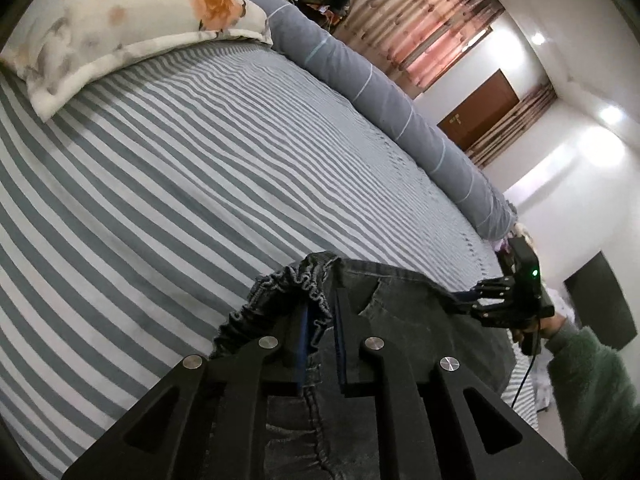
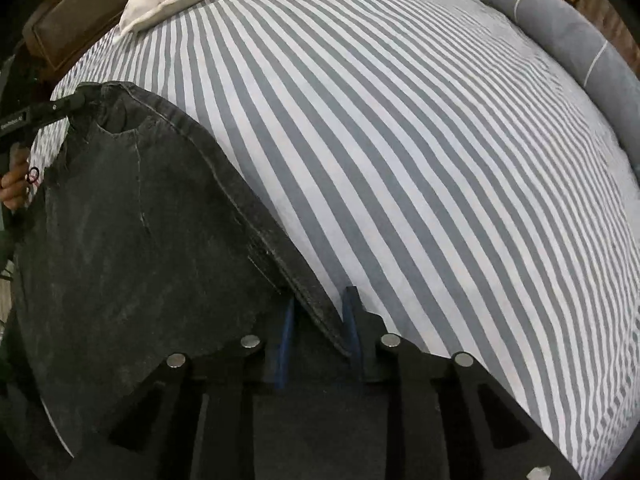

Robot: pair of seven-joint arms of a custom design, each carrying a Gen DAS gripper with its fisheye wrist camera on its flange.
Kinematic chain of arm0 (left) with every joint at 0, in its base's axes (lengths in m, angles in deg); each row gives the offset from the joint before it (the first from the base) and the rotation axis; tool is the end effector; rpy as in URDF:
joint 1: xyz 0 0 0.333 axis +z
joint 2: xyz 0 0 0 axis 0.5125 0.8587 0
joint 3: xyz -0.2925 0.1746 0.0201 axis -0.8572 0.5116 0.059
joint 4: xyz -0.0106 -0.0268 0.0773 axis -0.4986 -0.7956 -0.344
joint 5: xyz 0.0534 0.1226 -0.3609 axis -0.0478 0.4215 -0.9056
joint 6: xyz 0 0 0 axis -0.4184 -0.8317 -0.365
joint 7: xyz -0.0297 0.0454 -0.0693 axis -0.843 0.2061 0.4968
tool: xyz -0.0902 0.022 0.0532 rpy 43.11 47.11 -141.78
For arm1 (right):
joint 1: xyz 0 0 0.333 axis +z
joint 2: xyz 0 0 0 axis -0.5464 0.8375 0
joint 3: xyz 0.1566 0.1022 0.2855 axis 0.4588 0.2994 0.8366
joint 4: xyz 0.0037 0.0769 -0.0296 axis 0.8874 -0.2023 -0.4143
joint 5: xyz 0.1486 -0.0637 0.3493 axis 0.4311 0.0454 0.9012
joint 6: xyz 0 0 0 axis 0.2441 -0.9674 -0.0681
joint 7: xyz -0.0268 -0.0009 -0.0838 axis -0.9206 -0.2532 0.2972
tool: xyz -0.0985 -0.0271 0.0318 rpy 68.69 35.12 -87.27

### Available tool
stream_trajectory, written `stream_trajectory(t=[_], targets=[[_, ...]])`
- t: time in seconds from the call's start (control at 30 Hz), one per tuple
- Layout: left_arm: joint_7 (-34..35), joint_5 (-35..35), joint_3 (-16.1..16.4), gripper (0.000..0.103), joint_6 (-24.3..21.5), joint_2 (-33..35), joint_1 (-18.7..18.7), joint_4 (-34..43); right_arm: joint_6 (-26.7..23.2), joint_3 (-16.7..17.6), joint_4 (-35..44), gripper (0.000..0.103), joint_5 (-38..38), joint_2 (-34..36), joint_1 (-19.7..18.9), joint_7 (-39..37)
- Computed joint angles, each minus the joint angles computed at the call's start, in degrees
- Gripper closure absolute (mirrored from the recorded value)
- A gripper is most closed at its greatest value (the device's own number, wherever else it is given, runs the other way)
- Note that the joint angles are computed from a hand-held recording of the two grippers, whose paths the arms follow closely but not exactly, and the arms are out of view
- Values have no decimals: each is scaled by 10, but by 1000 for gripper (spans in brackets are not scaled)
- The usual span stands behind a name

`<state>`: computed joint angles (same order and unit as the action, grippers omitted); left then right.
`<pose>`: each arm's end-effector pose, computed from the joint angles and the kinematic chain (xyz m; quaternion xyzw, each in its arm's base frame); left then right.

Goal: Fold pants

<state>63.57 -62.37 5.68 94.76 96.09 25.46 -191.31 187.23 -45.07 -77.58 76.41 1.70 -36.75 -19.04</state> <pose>0.6003 -0.1499 0.4760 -0.6879 0.5654 -0.4548 0.0148 0.7484 0.0063 0.5089 -0.9270 0.3460 -0.0242 0.1427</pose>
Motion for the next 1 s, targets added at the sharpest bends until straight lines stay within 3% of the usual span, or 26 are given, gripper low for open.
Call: stream_trajectory(t=[0.13, 0.37, 0.57, 0.6, 0.63, 0.67, 0.7, 0.9, 1.0], targets=[[-45, 47, 8, 83, -17, 7, -2, 9, 30, 0, -30, 82, 9, -13, -2, 2], [-107, 108, 10, 81, -39, 32, 2, 40, 69, 2, -67, 82, 21, -27, 6, 31], [-258, 244, 35, 81, -64, 70, -8, 74, 73, 0, -66, 83, 12, -27, 10, 47], [-268, 253, 32, 81, -61, 73, -6, 74, 92, 0, -83, 89, 10, -36, 14, 50], [-277, 262, 30, 92, -47, 72, -6, 69, 110, 0, -101, 92, 9, -47, 16, 48], [-311, 305, 44, 96, -34, 68, -20, 61, 126, 1, -117, 94, 8, -56, 18, 48], [-323, 327, 45, 97, -27, 65, -22, 56, 154, 0, -145, 95, 4, -73, 21, 46], [-286, 294, 0, 97, 33, 18, 3, 17, 217, -5, -232, 98, 14, -150, 23, 58], [-208, 207, -26, 97, 31, -15, 22, 3, 239, -11, -286, 98, 26, -210, 23, 55]])
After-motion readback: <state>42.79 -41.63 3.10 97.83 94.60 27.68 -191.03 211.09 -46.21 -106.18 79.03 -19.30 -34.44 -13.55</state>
